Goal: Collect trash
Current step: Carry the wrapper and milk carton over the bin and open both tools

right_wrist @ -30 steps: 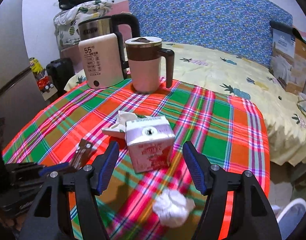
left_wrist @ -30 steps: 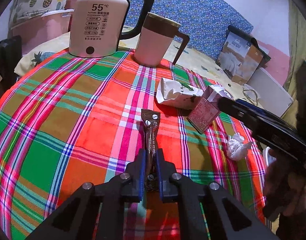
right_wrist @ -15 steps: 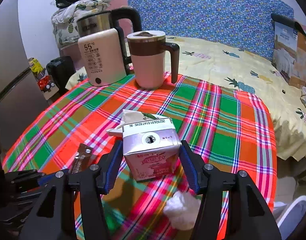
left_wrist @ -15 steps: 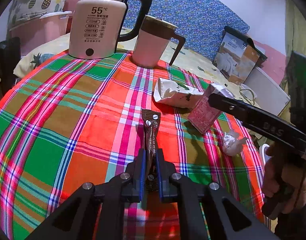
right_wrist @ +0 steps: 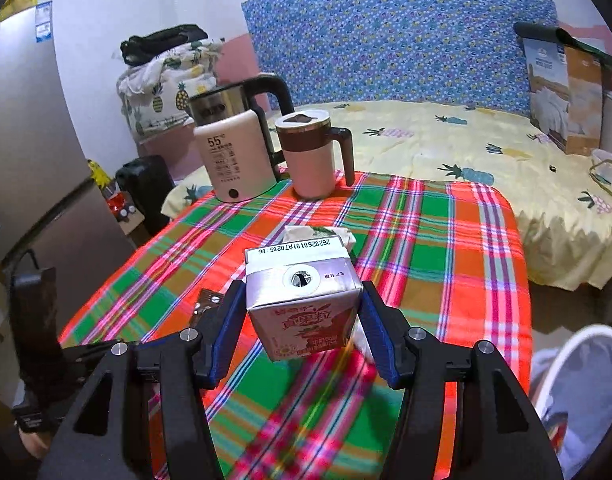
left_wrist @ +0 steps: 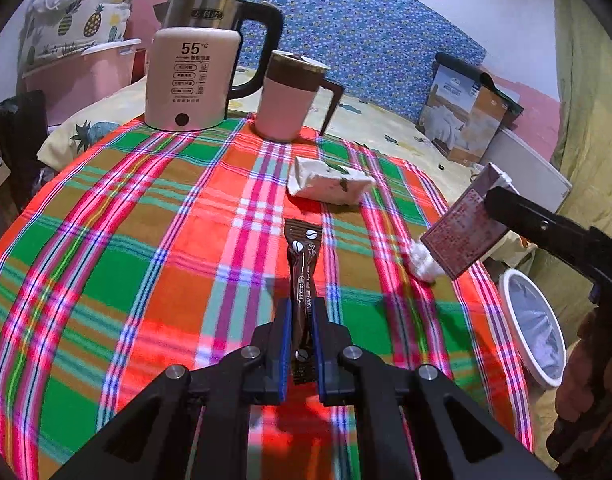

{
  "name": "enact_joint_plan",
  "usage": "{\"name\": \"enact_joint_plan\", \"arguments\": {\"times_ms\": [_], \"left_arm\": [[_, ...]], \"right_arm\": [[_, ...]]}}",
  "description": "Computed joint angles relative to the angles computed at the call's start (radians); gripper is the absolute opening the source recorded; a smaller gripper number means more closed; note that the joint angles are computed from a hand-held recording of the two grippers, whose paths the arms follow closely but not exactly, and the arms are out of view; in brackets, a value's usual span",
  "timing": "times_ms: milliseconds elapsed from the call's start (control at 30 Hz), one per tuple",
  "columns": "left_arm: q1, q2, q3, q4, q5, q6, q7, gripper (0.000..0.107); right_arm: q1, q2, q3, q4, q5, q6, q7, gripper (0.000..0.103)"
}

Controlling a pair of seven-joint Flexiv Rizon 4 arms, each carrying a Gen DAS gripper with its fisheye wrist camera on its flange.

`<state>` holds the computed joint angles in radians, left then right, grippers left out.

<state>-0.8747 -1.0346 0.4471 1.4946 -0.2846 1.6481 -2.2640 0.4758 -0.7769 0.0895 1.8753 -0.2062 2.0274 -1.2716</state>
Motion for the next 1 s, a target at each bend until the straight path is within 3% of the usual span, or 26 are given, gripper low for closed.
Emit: {"name": "enact_joint_plan", "arguments": {"times_ms": [200,533,1000], "left_arm": [[-0.081,0.019,0.048,0.040,0.005,-0.006,-0.024,0.010],[-0.187,0.043,0.106,0.073,0.045,-0.029,-0.057,0.010],[-0.204,0.051,0.076,0.015,0.139,-0.064,-0.066,0.010]], "right_arm": [[0.024,0.027,-0.012,0.087,0.062,0.076,-0.015,0.058],[0.148,0.060,-0.086,0.192,0.268,0.157,-0.082,0.058],[0.128,0.076,-0.057,0.286,0.374,0.252,-0.104,0.058]]}}
